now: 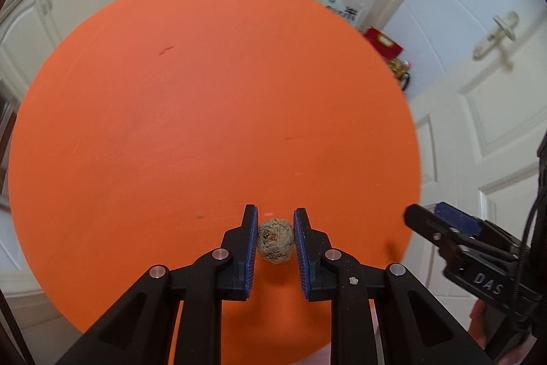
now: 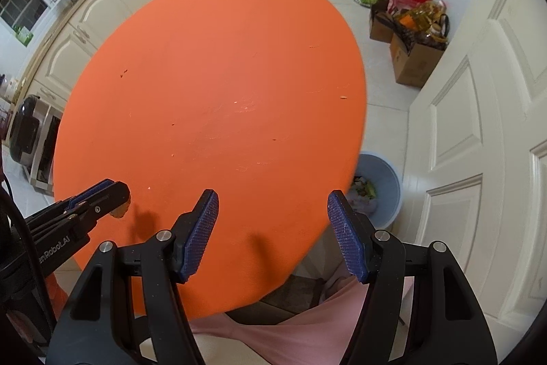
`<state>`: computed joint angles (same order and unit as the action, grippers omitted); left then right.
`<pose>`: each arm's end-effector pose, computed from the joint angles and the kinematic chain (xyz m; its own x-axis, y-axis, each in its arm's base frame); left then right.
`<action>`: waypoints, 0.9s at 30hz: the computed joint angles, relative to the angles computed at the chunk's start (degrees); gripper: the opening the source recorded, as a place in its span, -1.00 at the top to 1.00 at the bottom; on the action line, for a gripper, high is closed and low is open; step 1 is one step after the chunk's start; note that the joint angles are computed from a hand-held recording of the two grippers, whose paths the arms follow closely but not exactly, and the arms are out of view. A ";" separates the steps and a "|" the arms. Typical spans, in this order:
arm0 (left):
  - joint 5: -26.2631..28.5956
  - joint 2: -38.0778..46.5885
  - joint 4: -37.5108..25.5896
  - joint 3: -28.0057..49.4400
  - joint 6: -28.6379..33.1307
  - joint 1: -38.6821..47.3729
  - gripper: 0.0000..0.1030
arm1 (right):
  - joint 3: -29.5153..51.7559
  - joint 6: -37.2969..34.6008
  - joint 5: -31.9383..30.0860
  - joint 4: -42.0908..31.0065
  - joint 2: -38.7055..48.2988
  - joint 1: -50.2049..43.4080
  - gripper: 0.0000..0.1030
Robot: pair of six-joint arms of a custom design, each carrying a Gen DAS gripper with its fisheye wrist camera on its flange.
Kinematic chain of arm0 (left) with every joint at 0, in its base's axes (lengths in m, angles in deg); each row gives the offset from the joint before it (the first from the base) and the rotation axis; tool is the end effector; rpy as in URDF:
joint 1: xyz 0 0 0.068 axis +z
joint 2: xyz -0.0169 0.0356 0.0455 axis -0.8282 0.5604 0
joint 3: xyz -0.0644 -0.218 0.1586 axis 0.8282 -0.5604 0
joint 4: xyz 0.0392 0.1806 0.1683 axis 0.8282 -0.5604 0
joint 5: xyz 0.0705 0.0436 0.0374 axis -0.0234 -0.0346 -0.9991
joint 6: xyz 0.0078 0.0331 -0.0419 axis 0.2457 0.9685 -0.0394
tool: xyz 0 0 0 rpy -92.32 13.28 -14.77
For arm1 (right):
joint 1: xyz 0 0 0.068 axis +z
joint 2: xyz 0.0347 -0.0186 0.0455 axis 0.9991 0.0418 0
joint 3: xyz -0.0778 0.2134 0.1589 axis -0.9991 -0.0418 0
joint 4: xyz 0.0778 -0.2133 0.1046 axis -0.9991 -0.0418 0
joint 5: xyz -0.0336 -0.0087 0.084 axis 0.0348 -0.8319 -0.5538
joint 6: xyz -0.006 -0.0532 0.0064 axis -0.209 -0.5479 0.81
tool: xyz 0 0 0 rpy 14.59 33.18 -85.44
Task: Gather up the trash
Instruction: 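Carry the small brown lump in the left tool over the blue bin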
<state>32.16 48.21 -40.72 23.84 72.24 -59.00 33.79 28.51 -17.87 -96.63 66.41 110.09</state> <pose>0.2605 -0.0217 0.3627 -0.9309 -0.0399 -0.3630 0.0487 0.9716 -0.2316 0.3222 0.1363 0.2423 -0.9654 0.1460 -0.2163 0.0992 0.9720 0.2132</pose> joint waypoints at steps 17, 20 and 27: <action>-2.82 14.27 4.79 9.85 -6.28 -27.34 0.67 | -16.83 -2.74 8.73 -2.58 -19.41 -19.48 -0.23; -3.56 20.95 3.78 15.59 -6.74 -30.65 0.67 | -18.77 -4.93 8.13 -2.31 -19.90 -24.67 -0.23; -5.92 39.60 -2.39 36.63 -8.65 -36.19 0.67 | -20.27 -7.89 9.00 -1.06 -19.05 -30.91 -0.23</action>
<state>26.24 87.81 -43.11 60.48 63.59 -95.19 13.51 20.63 -8.87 -97.69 47.36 79.18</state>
